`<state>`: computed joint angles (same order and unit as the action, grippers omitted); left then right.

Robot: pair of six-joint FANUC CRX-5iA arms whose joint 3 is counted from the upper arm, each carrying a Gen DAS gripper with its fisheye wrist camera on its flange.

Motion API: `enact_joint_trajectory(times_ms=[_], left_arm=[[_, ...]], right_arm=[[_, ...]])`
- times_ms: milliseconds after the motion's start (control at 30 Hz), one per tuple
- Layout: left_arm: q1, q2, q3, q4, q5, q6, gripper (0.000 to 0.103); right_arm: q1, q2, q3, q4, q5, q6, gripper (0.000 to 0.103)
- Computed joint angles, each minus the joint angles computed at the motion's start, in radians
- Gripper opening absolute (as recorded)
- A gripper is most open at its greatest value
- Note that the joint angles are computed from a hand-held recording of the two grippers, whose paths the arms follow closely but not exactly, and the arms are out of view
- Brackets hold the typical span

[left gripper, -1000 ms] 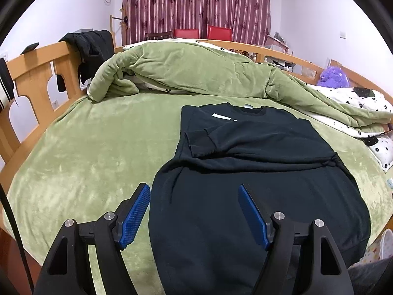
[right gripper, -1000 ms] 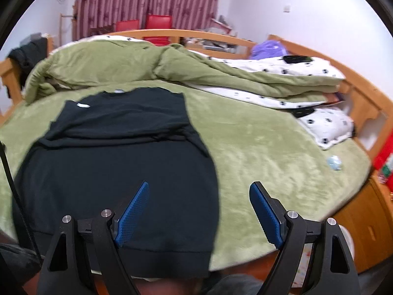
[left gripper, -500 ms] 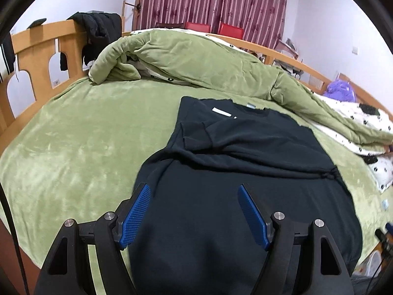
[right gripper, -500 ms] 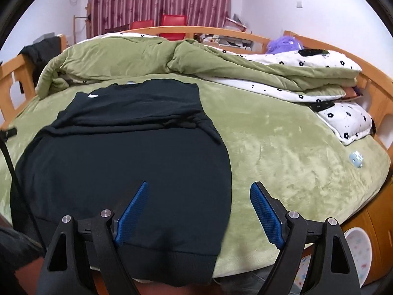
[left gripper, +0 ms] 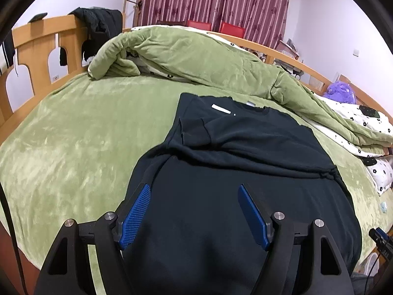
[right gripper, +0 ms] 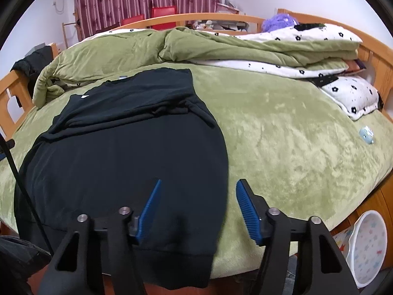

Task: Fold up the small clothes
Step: 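Move both tools to the ribbed sweatshirt hem and grasp it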

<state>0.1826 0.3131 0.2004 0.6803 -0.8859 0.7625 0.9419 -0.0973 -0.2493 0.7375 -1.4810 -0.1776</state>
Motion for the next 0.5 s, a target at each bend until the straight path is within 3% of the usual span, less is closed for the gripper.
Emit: enact_joint_trajectory(times_ms=[133, 233, 333, 500], left_arm=[[0.031, -0.015, -0.042, -0.006, -0.007, -0.041, 0.072], [0.059, -0.024, -0.07, -0.008, -0.028, -0.071, 0.072], [0.089, -0.037, -0.103, -0.016, -0.047, -0.102, 0.072], [0.137, -0.034, -0.121, -0.027, -0.147, -0.101, 0.07]], right_arm=[[0.012, -0.03, -0.033, -0.031, 0.026, -0.01, 0.052], [0.029, -0.041, -0.054, -0.066, 0.041, 0.006, 0.041], [0.056, -0.044, -0.071, -0.091, 0.039, 0.007, 0.04], [0.095, -0.066, -0.098, -0.115, 0.067, -0.063, 0.04]])
